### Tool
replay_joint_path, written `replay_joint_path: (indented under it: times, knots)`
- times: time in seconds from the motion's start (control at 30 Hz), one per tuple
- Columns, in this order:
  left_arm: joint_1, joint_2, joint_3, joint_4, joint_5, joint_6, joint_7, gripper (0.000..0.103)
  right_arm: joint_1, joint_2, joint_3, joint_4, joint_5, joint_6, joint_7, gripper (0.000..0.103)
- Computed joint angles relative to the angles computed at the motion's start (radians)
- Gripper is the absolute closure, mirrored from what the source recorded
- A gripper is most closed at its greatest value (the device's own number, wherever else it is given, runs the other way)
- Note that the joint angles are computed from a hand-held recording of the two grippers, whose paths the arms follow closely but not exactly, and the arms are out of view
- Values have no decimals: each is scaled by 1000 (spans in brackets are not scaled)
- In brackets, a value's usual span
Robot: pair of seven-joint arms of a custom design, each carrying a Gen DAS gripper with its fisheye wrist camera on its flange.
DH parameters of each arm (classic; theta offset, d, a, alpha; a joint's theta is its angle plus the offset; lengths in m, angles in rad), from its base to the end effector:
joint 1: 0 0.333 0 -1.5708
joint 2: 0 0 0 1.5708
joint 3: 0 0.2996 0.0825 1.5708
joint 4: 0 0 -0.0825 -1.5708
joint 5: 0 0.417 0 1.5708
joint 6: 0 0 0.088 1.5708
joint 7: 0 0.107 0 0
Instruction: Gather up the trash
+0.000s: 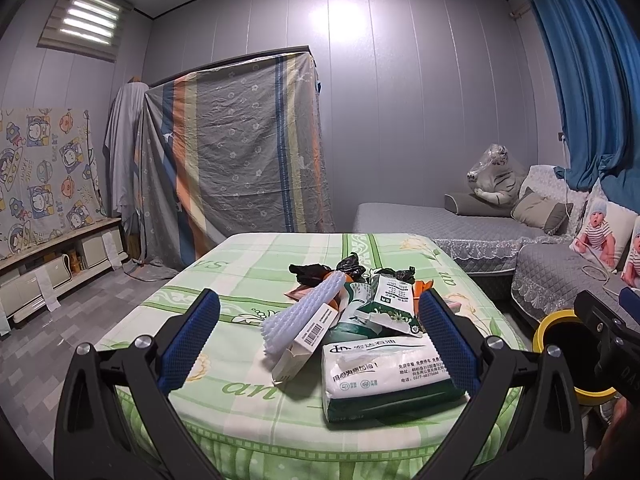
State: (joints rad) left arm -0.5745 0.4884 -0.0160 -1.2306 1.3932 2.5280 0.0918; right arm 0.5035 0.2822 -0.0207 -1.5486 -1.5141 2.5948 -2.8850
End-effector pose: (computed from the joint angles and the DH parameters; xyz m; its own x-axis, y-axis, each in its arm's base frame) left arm 0.6398 -0.4373 0.5604 0.0242 -0.9994 -0.0255 -0.2261 0.0194 -0.9739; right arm 0.6275 0.3529 0.5360 -0.1213 -0.9803 -0.1562 -0.2276 0.1806 -0.9569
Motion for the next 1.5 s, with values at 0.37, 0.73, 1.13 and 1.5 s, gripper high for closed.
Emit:
replay_joint_path:
  times: [0.37, 0.73, 1.13, 1.5]
  knots:
    - [2, -4, -1, -11, 9, 4, -14, 8, 0, -1, 0, -2, -3, 1, 3, 7]
    - [5, -5, -4, -15, 9, 8, -15, 8, 0, 1, -1, -2, -3, 2, 6, 7]
    - [3, -1, -2, -17, 11, 19, -14, 8, -1, -1, -1, -6, -8, 2, 12, 7]
    - [3, -1, -3, -14, 5, 17, -4, 8, -4, -4, 2, -7, -5, 4, 10, 7]
